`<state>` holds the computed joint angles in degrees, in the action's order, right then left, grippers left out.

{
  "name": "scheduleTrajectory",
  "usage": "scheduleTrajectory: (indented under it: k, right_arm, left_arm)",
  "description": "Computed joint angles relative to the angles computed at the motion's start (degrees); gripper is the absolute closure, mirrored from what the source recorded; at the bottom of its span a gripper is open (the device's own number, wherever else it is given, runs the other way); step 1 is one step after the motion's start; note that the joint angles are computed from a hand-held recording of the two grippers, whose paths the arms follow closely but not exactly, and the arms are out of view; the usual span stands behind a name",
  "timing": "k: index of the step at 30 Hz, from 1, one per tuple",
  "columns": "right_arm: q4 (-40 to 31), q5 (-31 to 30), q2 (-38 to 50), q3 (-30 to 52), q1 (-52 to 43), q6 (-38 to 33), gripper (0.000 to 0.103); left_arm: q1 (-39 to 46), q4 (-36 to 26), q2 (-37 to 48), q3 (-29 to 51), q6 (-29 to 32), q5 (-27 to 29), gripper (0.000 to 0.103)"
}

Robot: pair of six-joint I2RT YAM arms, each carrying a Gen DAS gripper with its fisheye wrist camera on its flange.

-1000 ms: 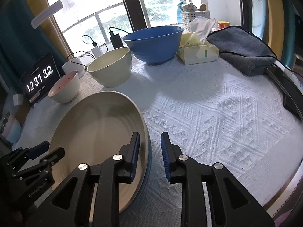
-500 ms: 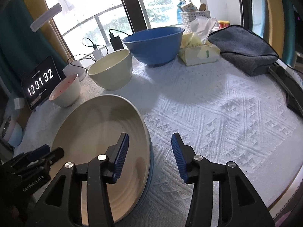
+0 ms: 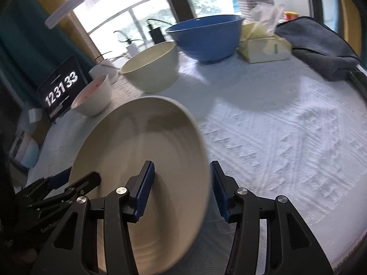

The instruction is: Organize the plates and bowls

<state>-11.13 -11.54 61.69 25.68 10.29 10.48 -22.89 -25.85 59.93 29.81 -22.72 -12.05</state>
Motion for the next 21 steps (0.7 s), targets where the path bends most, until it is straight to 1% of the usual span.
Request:
scheduleTrajectory:
  k: [1, 2, 4, 6, 10, 14, 21]
  right_arm:
    - [0.3, -0.2, 0.0, -0.2, -0.1, 0.3, 0.050]
    - [0.4, -0.4, 0.0, -0.2, -0.3, 0.2, 0.050]
    - [0.7, -0.9, 0.1, -0.3, -0.6, 0.1, 0.050]
    - [1.1, -1.3, 0.0, -0.7, -1.0, 0.9, 0.050]
    - [1.1, -0.1, -0.6, -1.1, -0.2, 2.0, 0.050]
    - [0.2, 0.5, -0.8, -0.8, 0.2, 2.8, 0.050]
    - [-1.2, 3.0, -0.8, 0.3, 2.2, 3.7, 0.050]
  left_arm:
    - [0.1, 0.1, -0.2, -0.1, 0.2, 0.7, 0.037]
    - [0.2, 0.3, -0.6, -0.3, 0.8, 2.1, 0.040]
    - [-1.0, 0.3, -1.0, -0.5, 0.6, 1.7, 0.041]
    - [-0.2, 0.4, -1.1, -0.6, 1.0, 2.7, 0.042]
    - [0.0, 0.3, -1.5, -0.7, 1.2, 2.8, 0.043]
    - [0.5, -0.2, -2.6, -1.1, 1.3, 3.2, 0.047]
    - [2.9, -1.0, -4.0, -1.6, 2.9, 5.7, 0.048]
